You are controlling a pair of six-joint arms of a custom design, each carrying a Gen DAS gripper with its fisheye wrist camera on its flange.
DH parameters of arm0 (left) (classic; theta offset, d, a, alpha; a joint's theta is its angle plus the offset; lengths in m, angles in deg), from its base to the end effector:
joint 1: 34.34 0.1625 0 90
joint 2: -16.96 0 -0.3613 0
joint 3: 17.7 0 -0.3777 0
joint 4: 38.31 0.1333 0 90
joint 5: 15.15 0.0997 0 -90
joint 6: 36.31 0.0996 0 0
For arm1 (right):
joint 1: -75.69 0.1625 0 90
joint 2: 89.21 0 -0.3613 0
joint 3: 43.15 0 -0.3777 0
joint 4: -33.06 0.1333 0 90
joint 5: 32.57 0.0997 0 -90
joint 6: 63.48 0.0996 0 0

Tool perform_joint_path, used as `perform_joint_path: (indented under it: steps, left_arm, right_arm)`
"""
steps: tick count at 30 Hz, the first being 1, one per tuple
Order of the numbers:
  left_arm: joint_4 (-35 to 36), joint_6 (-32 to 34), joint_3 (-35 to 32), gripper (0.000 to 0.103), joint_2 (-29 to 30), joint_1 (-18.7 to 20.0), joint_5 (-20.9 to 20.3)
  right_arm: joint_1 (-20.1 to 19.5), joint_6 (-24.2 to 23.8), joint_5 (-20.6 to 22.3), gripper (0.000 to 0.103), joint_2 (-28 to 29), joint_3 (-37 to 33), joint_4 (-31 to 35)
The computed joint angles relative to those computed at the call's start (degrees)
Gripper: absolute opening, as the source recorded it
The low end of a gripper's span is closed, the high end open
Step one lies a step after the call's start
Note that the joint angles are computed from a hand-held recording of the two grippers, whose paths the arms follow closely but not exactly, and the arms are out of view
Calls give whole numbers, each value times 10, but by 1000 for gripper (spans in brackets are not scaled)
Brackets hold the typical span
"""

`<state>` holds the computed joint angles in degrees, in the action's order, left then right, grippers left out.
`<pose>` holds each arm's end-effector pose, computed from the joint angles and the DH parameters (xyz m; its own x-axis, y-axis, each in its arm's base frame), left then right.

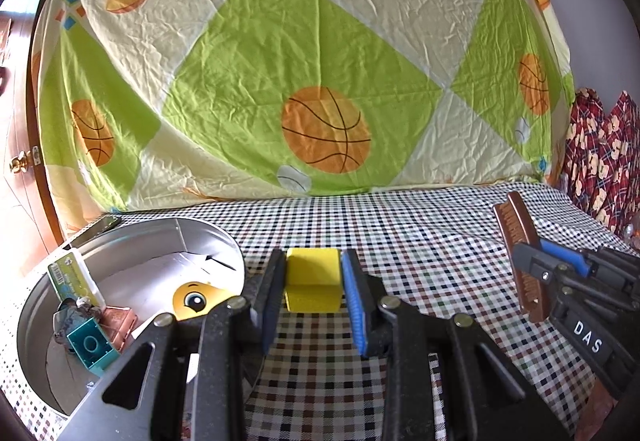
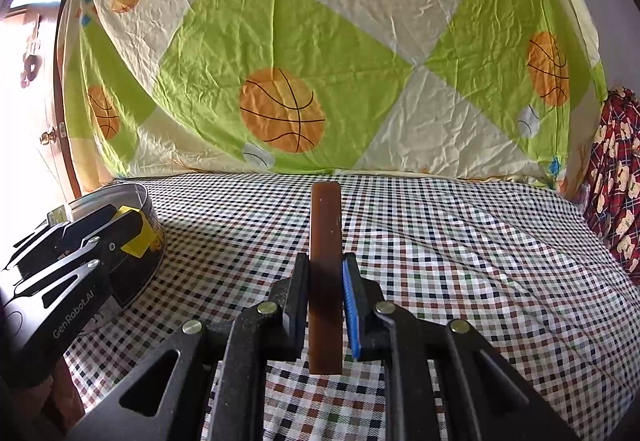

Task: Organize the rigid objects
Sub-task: 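Carry the brown bar and yellow cube over the tin with both tools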

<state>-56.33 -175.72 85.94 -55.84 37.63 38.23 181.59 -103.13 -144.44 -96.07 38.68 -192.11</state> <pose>0.0325 -0.5227 0.1991 -0.6716 -0.0941 -0.7349 0.6659 0.3584 -0.6543 0.2532 -0.5376 -0.1185 -0.6685 -0.2614 0.6963 -0.7309 0.4041 -0.5500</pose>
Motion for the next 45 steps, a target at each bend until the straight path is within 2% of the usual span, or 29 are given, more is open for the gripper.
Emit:
perform_joint_path:
  steps: [16, 45]
  left_arm:
    - [-49, 11, 40, 28, -31, 1, 12]
    - [-80, 9, 70, 28, -59, 2, 14]
  right_arm:
    - [0, -13, 36, 18, 7, 20, -70]
    - [1, -5, 56, 18, 4, 38, -86]
